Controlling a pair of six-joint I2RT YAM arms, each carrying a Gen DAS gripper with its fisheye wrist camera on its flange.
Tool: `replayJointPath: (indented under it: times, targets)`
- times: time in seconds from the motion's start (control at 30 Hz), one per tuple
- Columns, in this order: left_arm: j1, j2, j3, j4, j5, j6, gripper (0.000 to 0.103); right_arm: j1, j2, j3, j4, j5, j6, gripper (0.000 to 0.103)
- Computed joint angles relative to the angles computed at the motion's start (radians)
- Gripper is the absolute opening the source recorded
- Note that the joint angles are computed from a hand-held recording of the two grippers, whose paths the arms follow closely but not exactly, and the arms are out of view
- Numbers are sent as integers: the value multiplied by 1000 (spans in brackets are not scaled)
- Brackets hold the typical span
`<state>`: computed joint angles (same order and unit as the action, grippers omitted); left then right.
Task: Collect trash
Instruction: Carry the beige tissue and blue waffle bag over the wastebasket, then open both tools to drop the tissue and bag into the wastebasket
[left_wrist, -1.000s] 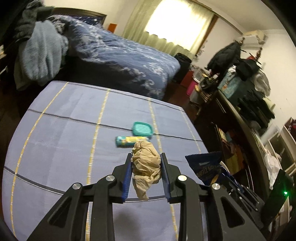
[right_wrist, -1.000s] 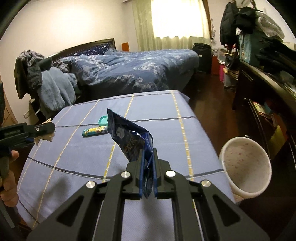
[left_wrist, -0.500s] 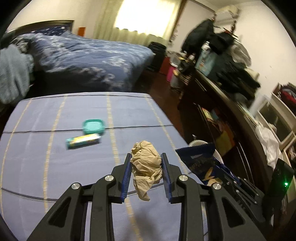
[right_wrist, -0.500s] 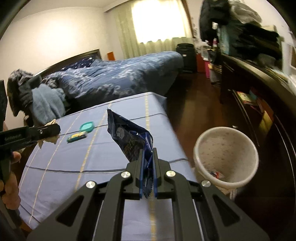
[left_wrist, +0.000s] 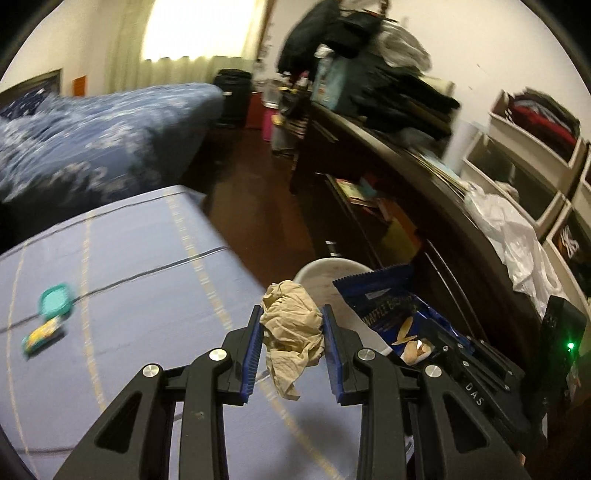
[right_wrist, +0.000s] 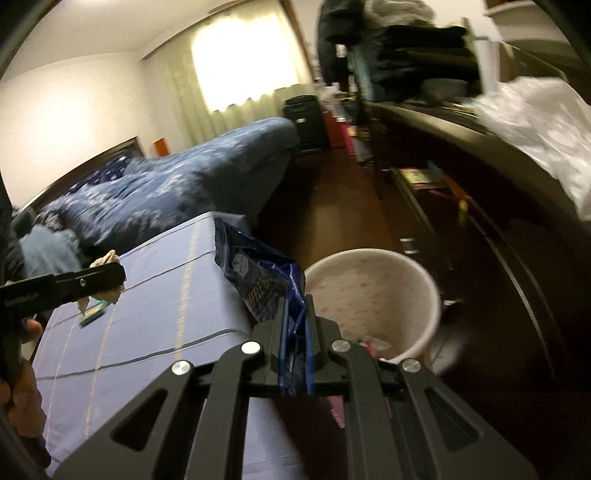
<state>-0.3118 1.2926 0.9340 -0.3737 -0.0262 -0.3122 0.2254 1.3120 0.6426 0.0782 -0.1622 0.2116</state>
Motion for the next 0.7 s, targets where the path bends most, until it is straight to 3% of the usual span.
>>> replayJointPath:
  times: [0.27,0.53,0.57,0.63,0.67,0.7]
  targets:
    - [-78,318,230,56,31,17,30,-118,170,70,74,14,-1,9]
    - [-94,616,476,22,35,1,30,-131,378,189,119,65,12,9]
    - [-94,639,497,16,34,-3,34,-137,394,193,124,63,4,9]
    - [-91,696,549,3,32,-8,51,-131,446,229,130,72,-1,10]
    - [-91,711,562,0,31,-10,74,-126,463,239,135,78,-5,14]
    - [-90,724,573,0,29,-14,91,-116,486,253,142,104,-12,16]
